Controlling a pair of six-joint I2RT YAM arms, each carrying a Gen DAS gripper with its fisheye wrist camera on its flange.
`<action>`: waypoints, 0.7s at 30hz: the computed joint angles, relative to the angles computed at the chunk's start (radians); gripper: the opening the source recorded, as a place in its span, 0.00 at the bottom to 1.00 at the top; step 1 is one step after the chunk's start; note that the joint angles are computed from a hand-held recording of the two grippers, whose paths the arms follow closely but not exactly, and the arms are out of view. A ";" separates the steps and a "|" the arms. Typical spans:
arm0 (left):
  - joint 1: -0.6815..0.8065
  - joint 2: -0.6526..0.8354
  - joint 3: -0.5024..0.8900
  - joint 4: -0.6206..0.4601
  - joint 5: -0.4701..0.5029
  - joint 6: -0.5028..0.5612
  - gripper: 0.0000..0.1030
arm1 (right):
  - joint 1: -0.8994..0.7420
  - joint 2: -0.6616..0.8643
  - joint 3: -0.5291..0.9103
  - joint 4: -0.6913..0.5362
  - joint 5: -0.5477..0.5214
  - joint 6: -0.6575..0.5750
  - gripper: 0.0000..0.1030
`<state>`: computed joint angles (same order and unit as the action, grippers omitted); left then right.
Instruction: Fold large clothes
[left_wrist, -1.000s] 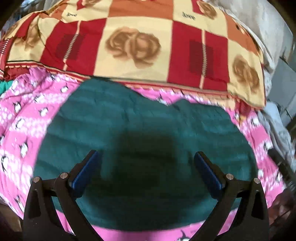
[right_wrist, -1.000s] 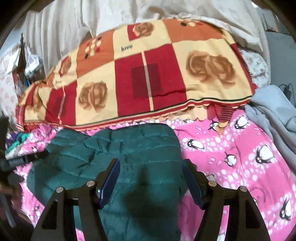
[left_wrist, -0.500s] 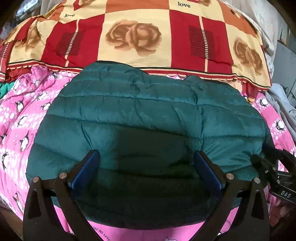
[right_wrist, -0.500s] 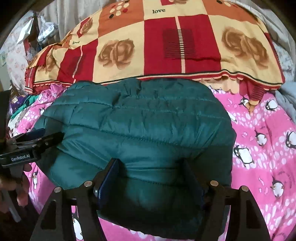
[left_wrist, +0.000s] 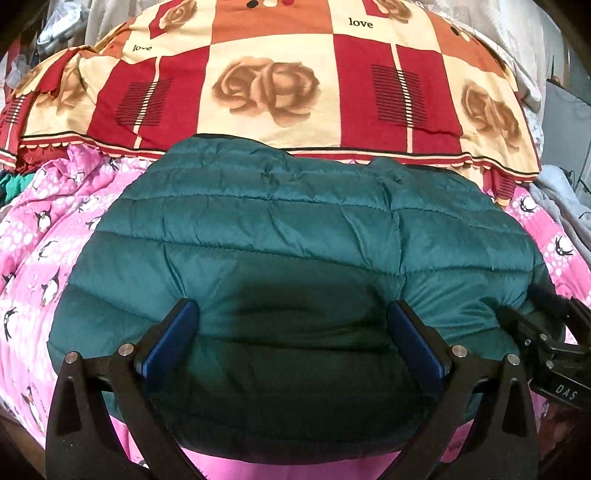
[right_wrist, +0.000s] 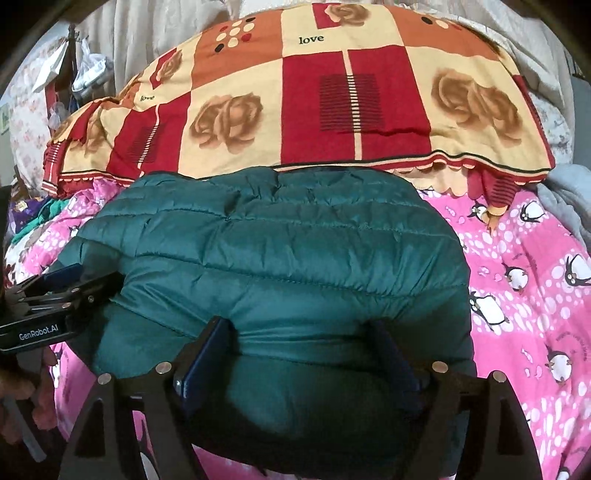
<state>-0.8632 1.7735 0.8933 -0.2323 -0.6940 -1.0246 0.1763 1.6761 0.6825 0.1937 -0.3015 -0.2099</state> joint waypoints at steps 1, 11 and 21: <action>-0.001 0.000 0.000 -0.001 0.000 0.000 1.00 | 0.003 0.001 -0.002 0.007 0.005 0.002 0.79; -0.005 0.004 -0.008 0.019 -0.011 0.010 1.00 | 0.025 -0.003 -0.060 0.111 0.048 0.032 0.80; -0.072 -0.164 -0.204 0.213 -0.129 0.068 1.00 | 0.010 -0.038 -0.061 0.085 0.027 0.027 0.80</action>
<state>-0.9357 1.6098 0.6890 -0.0197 -0.8233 -0.9566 0.1867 1.6381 0.6218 0.2791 -0.2745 -0.1831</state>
